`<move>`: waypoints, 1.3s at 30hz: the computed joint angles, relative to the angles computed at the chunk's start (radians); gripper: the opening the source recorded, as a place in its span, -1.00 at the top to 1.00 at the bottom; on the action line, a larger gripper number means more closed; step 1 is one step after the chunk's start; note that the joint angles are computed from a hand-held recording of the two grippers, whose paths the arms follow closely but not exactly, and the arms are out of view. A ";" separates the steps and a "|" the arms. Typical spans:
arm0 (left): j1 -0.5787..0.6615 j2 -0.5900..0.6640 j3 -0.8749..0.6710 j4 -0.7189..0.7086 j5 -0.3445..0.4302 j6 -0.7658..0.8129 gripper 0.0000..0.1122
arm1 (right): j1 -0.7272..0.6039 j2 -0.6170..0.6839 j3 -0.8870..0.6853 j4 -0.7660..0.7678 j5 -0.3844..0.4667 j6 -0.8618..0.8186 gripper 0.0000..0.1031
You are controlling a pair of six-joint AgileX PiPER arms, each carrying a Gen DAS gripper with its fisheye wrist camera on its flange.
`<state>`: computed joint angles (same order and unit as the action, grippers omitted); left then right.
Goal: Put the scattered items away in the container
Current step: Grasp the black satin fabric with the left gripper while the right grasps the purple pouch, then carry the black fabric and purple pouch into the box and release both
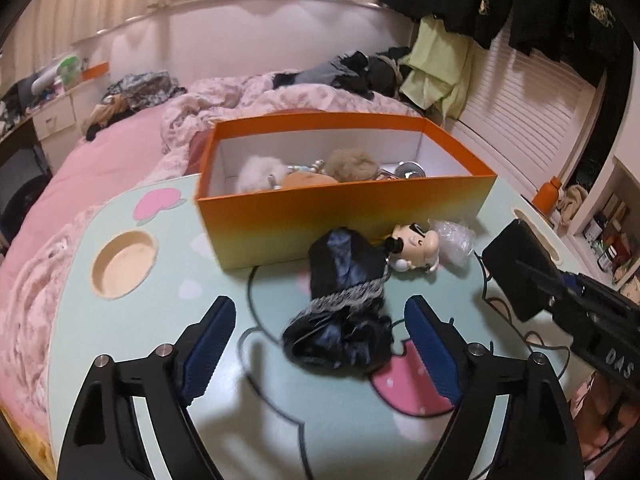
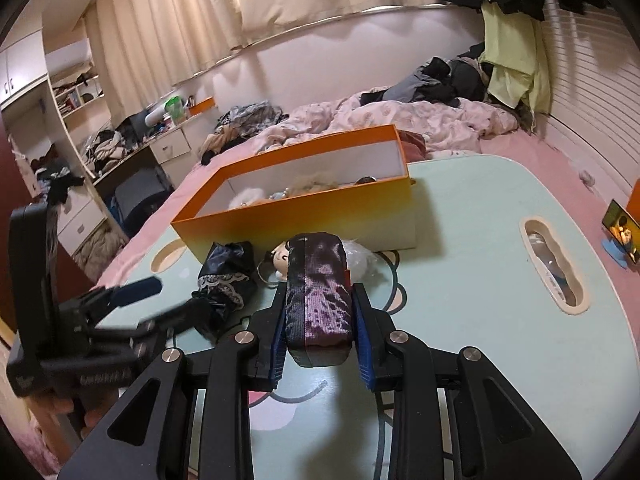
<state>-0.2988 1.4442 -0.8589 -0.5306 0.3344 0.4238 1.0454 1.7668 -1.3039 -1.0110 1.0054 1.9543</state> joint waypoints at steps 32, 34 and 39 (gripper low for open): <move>0.077 0.248 -0.624 0.107 0.416 -0.070 0.50 | -0.258 -0.005 -0.220 0.194 -0.085 -0.476 0.41; 0.054 0.303 -0.681 0.182 0.421 -0.143 0.50 | -0.305 0.022 -0.256 0.254 -0.099 -0.541 0.41; 0.036 0.403 -0.779 0.249 0.446 -0.239 0.48 | -0.372 0.095 -0.322 0.356 -0.127 -0.636 0.41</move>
